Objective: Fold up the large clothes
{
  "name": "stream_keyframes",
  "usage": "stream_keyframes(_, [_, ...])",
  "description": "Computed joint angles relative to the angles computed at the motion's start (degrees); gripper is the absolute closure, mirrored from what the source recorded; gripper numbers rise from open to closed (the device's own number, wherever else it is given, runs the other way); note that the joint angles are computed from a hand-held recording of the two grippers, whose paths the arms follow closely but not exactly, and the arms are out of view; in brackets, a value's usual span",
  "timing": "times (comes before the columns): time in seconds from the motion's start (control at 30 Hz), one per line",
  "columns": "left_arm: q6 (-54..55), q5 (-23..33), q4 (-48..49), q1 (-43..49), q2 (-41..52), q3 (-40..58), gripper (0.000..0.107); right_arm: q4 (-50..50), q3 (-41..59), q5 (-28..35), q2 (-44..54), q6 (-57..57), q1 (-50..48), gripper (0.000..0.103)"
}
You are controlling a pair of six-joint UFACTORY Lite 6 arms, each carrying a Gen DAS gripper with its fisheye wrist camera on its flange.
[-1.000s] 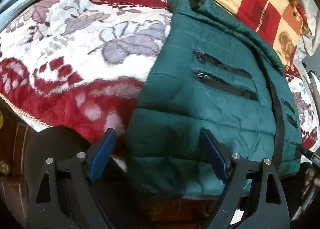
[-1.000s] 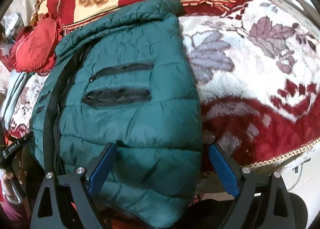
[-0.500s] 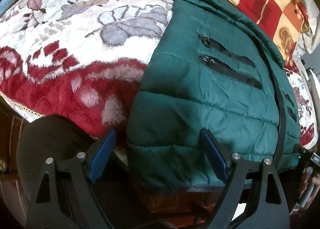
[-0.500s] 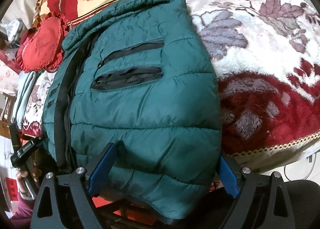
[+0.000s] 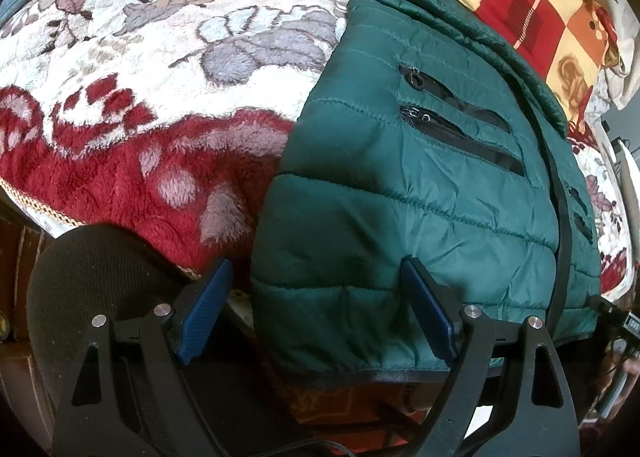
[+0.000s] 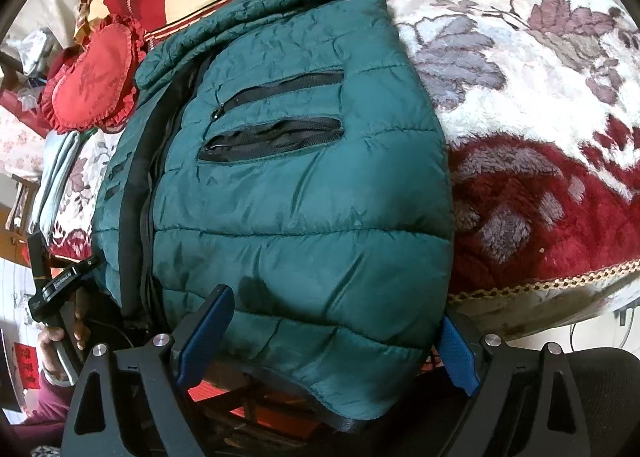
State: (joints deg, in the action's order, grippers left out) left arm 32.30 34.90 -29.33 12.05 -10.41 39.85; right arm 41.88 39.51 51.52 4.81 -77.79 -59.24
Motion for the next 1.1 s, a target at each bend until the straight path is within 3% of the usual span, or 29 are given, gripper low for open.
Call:
stream_keyframes(0.13, [-0.05, -0.22, 0.05, -0.58, 0.12, -0.05, 0.021, 0.81, -0.23, 0.39, 0.12, -0.71, -0.86, 0.013])
stream_keyframes(0.2, [1.41, 0.07, -1.08, -0.47, 0.47, -0.06, 0.021, 0.65, -0.92, -0.29, -0.69, -1.49, -0.74, 0.034])
stream_keyframes(0.3, [6.36, 1.96, -4.69, 0.36, 1.50, 0.16, 0.021, 1.03, -2.14, -1.00, -2.27, -3.03, -0.87, 0.054])
stream_keyframes(0.4, [7.83, 2.15, -4.77, -0.34, 1.14, 0.16, 0.039, 1.53, -3.07, -0.43, -4.48, -5.33, -0.63, 0.069])
stream_keyframes(0.47, [7.39, 2.03, -4.30, -0.48, 0.16, 0.06, 0.061, 1.74, -2.78, 0.74, -5.38, -6.96, -1.07, 0.077])
stream_keyframes(0.5, [7.25, 2.08, -4.28, -0.33, -0.54, -0.05, 0.067, 2.09, -1.85, 2.76, -5.31, -7.65, -2.07, 0.081])
stream_keyframes(0.57, [7.54, 2.57, -4.36, -0.11, -1.54, 0.10, 0.081, 2.93, 0.12, 6.89, -4.81, -8.77, -4.21, 0.085])
stream_keyframes(0.77, [8.37, 8.35, -6.45, 1.85, -4.45, 3.24, 0.095, 5.77, 5.00, 16.32, -5.51, -8.25, -7.01, 0.088])
stream_keyframes(0.9, [9.76, 12.50, -9.00, 4.00, -5.58, 9.19, 0.095, 9.21, 9.57, 20.75, -4.65, -6.08, -6.95, 0.088])
stream_keyframes(1.1, [6.55, 11.21, -9.14, 1.50, -3.49, 16.74, 0.095, 15.17, 16.54, 21.65, -1.91, -1.75, -4.62, 0.088])
